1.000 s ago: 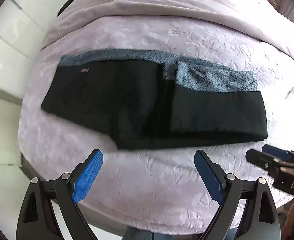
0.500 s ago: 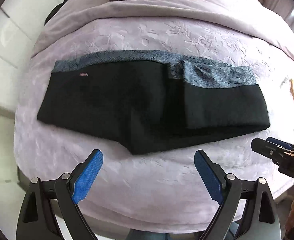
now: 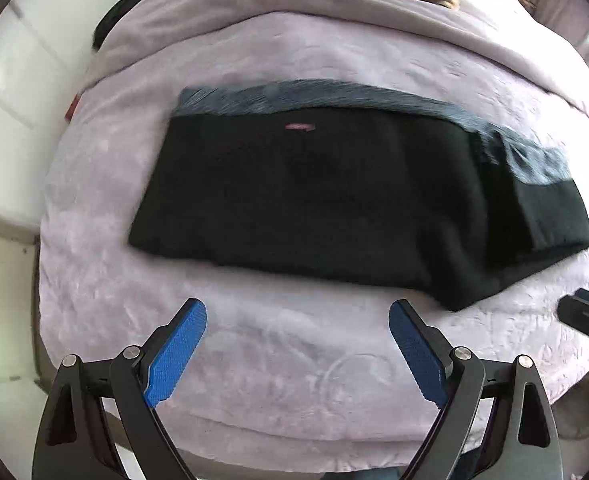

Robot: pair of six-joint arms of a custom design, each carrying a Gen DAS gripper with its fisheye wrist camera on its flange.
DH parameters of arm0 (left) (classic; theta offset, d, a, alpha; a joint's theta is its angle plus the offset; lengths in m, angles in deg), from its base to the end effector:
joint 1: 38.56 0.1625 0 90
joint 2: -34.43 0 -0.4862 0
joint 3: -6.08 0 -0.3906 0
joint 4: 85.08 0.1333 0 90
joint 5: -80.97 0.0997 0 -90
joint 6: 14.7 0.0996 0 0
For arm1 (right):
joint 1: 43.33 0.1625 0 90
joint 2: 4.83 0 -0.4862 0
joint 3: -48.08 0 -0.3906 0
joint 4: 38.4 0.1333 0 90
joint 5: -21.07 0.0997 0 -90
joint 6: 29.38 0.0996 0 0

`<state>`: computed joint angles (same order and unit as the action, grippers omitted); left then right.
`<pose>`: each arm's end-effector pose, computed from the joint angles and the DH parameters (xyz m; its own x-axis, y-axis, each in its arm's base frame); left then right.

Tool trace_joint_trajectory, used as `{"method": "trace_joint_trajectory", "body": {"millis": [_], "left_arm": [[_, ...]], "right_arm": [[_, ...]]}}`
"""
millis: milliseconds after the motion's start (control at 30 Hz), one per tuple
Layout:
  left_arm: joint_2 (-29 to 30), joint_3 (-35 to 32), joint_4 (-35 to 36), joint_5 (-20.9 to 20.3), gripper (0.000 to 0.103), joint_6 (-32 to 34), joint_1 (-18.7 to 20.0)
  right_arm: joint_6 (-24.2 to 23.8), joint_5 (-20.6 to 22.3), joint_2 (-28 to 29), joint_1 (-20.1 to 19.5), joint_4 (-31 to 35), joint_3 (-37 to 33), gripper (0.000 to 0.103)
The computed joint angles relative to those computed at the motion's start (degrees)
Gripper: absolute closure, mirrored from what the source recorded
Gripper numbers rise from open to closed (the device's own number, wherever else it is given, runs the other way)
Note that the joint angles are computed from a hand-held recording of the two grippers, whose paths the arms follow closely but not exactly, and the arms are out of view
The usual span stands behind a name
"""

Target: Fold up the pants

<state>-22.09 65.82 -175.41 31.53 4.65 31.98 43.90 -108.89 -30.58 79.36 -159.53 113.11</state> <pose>-0.0644 -0.7769 0.4655 -0.5553 0.5800 -0.5960 0.5477 0.7944 0.2627 0.5056 -0.6595 0.0367 -0.6835 0.6567 0.3187 0.4169 0.7095 -0.5681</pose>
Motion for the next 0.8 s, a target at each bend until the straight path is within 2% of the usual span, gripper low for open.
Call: {"method": "trace_joint_trajectory", "body": {"millis": [233, 400, 700, 800], "left_arm": [[1.4, -4.1, 2.3, -2.0, 0.009, -6.5, 2.0], [1.4, -4.4, 2.2, -3.2, 0.009, -7.4, 2.2], [2.9, -7.5, 4.2, -4.1, 0.009, -10.7, 4.2], [4.3, -10.7, 4.2, -5.2, 0.009, -10.7, 5.2]], "right_arm": [[-0.3, -0.6, 2.0, -0.1, 7.5, -6.4, 0.033], [-3.2, -0.5, 3.7, 0.0, 10.9, -10.6, 0.033], [-4.4, 2.2, 4.8, -0.8, 13.7, -12.4, 0.033], [-4.9, 2.6, 5.4, -1.0, 15.1, -13.8, 0.033]]}}
